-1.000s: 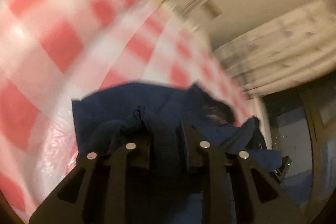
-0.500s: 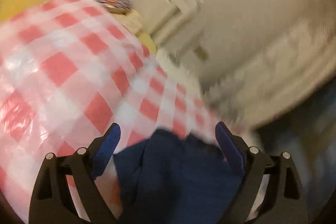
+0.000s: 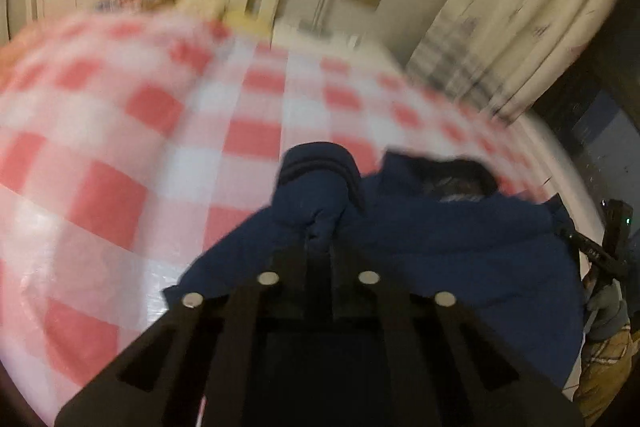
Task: Fold large clothes
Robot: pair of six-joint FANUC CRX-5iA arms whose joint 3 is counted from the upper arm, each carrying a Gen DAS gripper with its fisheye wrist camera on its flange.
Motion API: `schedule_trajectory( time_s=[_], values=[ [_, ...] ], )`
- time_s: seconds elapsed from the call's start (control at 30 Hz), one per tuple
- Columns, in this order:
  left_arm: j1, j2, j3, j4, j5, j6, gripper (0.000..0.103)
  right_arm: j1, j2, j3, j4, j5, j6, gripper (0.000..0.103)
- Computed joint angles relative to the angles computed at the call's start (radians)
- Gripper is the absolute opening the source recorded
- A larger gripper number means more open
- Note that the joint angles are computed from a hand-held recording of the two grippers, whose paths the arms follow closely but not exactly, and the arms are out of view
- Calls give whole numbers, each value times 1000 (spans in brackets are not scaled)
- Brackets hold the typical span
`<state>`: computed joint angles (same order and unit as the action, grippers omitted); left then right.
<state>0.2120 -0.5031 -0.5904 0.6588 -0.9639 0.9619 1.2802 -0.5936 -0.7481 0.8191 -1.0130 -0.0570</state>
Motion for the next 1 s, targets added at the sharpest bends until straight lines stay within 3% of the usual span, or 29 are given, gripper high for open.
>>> schedule_trajectory(
  time_s=[0.1, 0.2, 0.4, 0.57, 0.67, 0.77, 0.83, 0.87, 0.93, 1.0],
  values=[
    [84, -107, -20, 94, -58, -57, 6, 179, -53, -27, 187, -166, -149, 15],
    [95, -82, 59, 97, -107, 2, 6, 248, -37, 34, 234, -297, -164, 15],
    [-74, 141, 269, -127, -29, 319, 6, -14, 85, 157, 98, -156, -56, 15],
    [-136, 287, 303, -284, 12, 482, 10, -195, 184, 156, -96, -14, 11, 15],
    [-122, 304, 237, -264, 66, 482, 20, -246, 159, 74, -129, 122, -56, 17],
    [-105, 278, 211, -254, 98, 496, 30, -253, 137, 67, -151, 134, -53, 19],
    [-125, 228, 232, -381, 142, 608, 53, -247, 138, 111, -201, 85, -1, 20],
    [-133, 191, 228, -428, 180, 651, 59, -241, 130, 122, -203, 70, -1, 20],
    [-166, 84, 212, -551, 293, 764, 83, -208, 114, 142, -160, 24, -34, 20],
    [-209, 32, 230, -591, 329, 769, 98, -171, 128, 190, -105, -31, -28, 20]
  ],
)
